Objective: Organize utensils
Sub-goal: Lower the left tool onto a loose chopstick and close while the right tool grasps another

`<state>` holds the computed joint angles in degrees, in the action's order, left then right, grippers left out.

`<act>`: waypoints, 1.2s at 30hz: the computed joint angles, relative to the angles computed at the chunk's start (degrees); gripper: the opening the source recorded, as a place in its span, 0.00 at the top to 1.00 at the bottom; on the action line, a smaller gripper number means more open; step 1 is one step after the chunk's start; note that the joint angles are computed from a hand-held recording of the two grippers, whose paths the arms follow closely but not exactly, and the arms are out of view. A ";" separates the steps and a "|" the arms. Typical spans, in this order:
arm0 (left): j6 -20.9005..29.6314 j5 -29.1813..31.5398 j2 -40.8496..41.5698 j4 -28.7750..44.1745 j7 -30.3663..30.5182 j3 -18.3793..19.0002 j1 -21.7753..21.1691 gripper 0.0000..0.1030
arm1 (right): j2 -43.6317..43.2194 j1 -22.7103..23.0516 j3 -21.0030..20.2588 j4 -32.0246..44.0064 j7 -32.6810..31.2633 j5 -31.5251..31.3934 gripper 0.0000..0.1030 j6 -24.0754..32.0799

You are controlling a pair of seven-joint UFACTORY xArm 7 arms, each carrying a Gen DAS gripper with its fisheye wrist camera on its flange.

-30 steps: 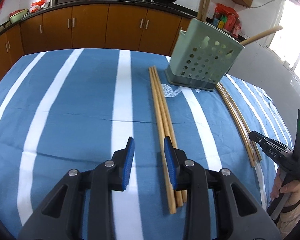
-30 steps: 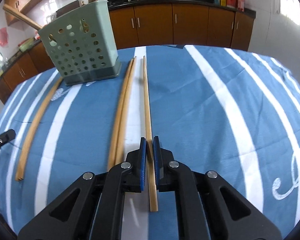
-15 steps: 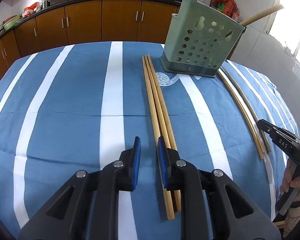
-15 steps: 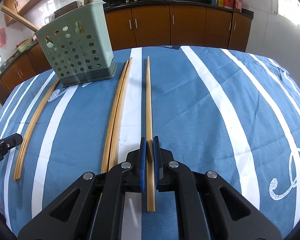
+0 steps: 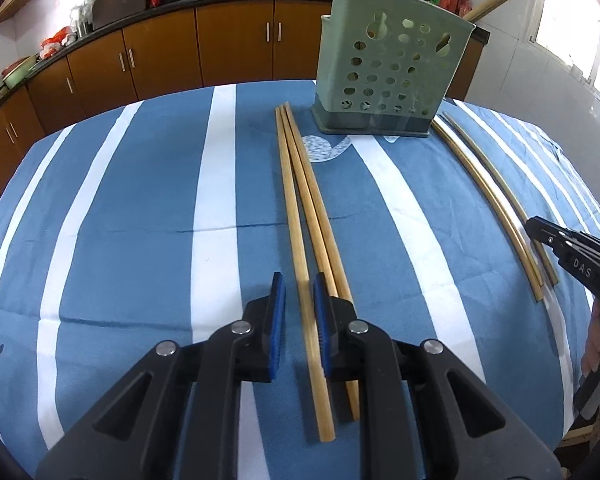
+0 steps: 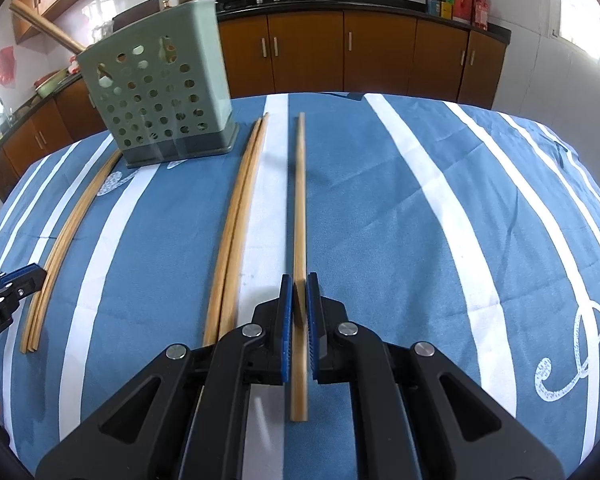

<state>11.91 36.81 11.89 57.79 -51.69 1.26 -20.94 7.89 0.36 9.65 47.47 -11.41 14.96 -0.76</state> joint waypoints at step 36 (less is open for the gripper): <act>-1.94 9.86 -3.00 -3.78 -12.15 1.59 7.01 0.89 | 1.17 -1.58 -3.25 1.31 5.36 -5.98 0.92 0.14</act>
<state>9.97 46.66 8.89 54.01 -63.85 2.85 -13.93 9.06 -1.22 6.40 48.77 -6.05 8.98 -0.61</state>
